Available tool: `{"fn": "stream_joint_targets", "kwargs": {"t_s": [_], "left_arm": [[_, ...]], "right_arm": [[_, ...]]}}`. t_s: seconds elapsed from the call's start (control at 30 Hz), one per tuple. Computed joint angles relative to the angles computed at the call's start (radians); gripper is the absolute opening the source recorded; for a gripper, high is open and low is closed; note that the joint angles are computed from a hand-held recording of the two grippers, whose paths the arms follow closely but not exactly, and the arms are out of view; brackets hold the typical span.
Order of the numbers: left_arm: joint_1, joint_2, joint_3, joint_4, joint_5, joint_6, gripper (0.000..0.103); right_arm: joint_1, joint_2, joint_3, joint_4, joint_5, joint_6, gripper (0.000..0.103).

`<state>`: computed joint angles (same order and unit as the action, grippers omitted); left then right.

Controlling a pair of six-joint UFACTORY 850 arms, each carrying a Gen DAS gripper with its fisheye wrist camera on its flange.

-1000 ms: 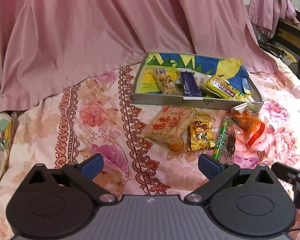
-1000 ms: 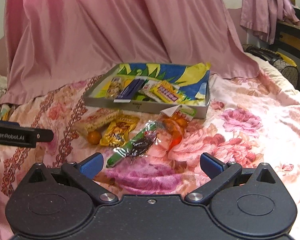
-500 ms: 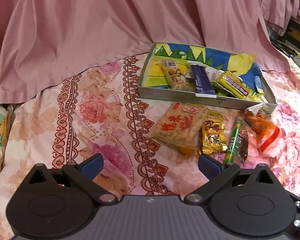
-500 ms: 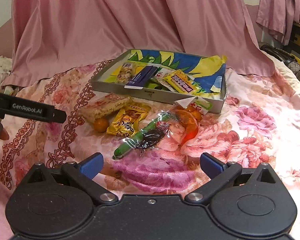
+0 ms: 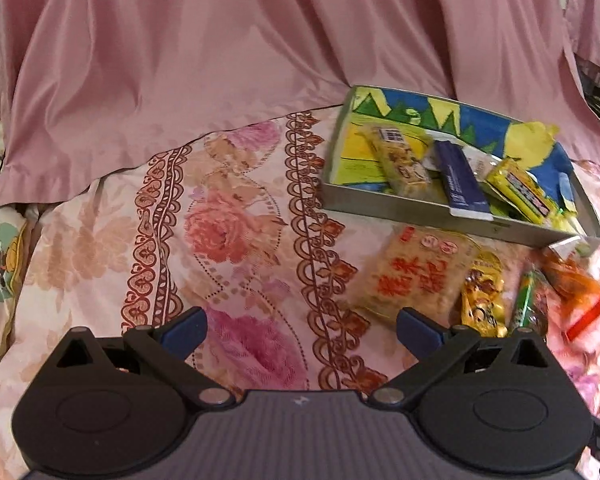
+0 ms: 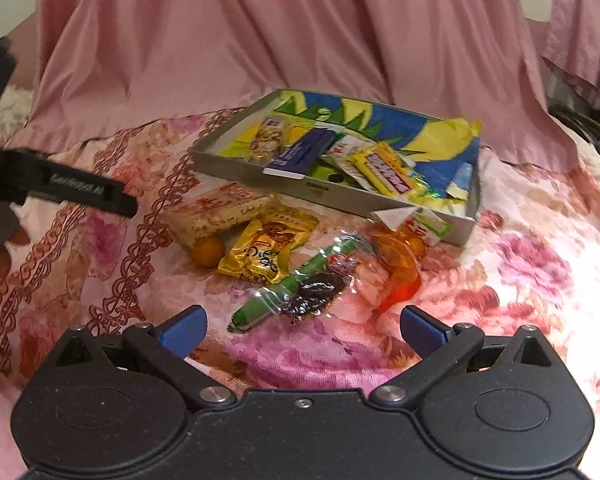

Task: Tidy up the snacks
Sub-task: 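Move the left tool toward the red-lettered rice cracker packet while the right approaches the brown jerky packet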

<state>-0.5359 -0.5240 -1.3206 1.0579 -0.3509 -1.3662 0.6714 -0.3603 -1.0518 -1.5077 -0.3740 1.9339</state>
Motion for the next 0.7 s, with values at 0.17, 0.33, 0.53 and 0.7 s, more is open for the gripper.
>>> {"fn": "stream_joint_targets", "kwargs": {"t_s": [0.17,0.33,0.53,0.7], "left_arm": [[0.011,-0.009,-0.008,0.043,0.033,-0.04,0.103],[0.019,-0.029,-0.029,0.131,0.083,-0.093,0.103],[0.026,-0.079,-0.081,0.23,0.185,-0.077,0.103],[0.019,-0.142,-0.149,-0.062,0.198,0.339,0.103]], "right_arm": [[-0.016,-0.011,-0.018,-0.053,0.014,-0.072,0.102],[-0.039,-0.001,0.009,-0.362,0.054,0.114,0.102],[-0.064,-0.034,-0.017,-0.475,0.108,0.253,0.102],[-0.067,-0.056,-0.03,-0.419,0.127,0.186,0.102]]}}
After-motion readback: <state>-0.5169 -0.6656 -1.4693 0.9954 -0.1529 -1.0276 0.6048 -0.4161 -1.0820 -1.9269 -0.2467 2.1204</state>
